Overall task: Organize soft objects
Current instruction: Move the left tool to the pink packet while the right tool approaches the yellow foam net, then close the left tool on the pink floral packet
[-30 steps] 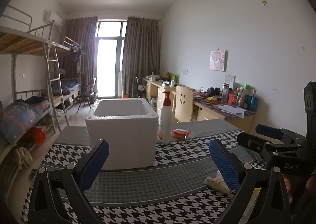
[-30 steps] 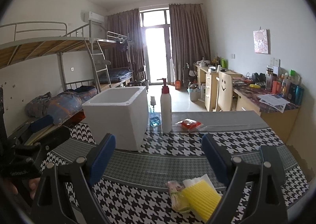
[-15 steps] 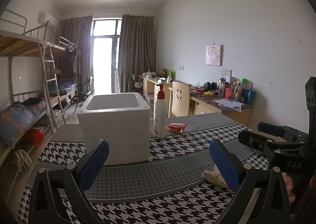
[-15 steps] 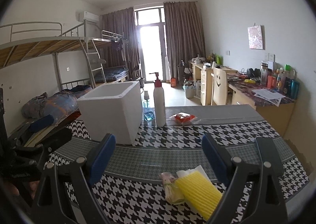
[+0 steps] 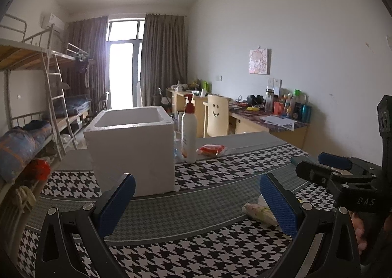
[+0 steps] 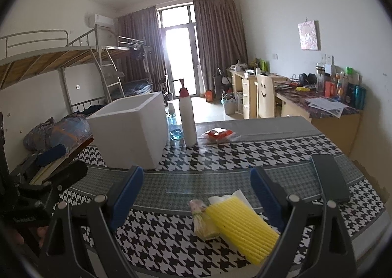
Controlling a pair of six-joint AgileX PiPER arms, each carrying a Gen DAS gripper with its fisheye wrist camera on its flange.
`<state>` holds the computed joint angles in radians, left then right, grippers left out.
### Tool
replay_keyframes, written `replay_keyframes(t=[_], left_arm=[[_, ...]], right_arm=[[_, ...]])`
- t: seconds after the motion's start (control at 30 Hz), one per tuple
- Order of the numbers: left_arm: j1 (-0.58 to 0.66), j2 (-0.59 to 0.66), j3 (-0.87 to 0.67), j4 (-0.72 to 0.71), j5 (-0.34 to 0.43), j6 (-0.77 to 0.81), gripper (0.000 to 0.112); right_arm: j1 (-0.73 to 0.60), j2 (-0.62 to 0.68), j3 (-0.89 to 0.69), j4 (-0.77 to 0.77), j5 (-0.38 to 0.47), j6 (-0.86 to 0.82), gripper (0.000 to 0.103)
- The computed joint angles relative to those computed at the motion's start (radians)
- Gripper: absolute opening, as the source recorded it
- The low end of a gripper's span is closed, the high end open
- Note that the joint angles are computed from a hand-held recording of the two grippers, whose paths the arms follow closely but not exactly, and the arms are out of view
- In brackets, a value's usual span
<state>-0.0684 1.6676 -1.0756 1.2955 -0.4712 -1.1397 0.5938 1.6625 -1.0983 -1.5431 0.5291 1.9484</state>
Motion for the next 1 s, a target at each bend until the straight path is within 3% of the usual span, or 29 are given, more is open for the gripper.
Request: replay_keyframes(t=[1.0], left_arm=[[-0.099, 0.08, -0.041, 0.193, 0.054, -0.186, 0.102]], right_arm=[[-0.029, -0.022, 0.133, -0.004, -0.011, 0.09, 0.092]])
